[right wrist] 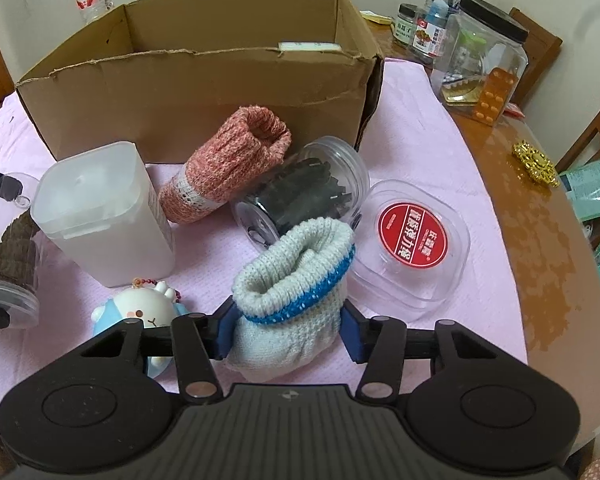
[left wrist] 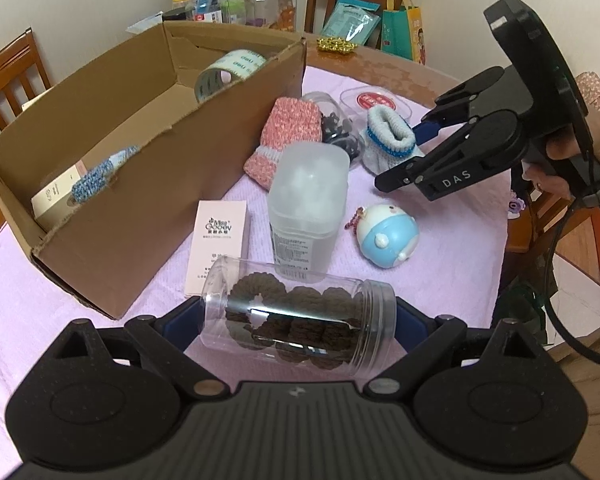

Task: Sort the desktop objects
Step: 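Grasp the cookie jar with the left tool while the right tool grasps the white-and-blue baby sock, then carry the jar and baby sock into the cardboard box and open both tools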

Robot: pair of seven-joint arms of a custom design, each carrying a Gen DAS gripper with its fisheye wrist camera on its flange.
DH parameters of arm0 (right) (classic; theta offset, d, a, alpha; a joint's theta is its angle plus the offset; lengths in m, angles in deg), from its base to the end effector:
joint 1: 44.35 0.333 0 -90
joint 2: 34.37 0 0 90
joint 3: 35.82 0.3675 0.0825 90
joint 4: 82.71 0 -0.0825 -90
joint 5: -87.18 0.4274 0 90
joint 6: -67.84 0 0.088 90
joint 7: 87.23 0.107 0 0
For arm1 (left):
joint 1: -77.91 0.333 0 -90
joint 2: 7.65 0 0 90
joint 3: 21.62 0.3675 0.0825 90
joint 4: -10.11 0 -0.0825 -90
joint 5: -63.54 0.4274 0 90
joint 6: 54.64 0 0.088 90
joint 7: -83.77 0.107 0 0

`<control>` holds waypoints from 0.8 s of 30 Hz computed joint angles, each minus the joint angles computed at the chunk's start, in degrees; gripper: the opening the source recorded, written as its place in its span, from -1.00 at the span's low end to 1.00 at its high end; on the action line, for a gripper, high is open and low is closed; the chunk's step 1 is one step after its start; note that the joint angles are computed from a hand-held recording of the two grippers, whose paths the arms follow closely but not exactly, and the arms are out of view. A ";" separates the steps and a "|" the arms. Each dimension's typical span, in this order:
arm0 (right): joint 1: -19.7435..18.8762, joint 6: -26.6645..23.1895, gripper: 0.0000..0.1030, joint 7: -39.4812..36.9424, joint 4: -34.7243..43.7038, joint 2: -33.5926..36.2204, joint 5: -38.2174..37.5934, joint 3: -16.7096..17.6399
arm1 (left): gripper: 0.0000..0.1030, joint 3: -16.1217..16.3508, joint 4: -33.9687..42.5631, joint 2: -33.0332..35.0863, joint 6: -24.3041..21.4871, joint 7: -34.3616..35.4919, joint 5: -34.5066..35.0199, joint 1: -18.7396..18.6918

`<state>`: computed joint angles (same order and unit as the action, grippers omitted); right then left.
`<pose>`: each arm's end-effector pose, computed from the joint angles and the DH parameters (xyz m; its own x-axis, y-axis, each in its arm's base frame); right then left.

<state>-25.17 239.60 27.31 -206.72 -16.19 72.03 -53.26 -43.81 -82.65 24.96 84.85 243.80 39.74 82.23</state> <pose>0.6463 0.0470 0.3253 -0.1172 -0.9923 0.0397 -0.8498 0.0795 -0.5211 0.7509 -0.1911 0.3621 -0.9215 -0.3872 0.0296 -0.3411 0.7706 -0.5383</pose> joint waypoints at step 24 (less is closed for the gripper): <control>-4.68 -3.25 0.06 -0.49 -0.41 -3.19 -4.15 5.06 | 0.85 -0.08 0.78 -2.25 -1.01 4.58 -6.30 0.30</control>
<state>-29.86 236.36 26.82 -207.13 -19.37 67.88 -48.20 -43.89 -81.87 22.71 83.84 248.38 33.44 82.53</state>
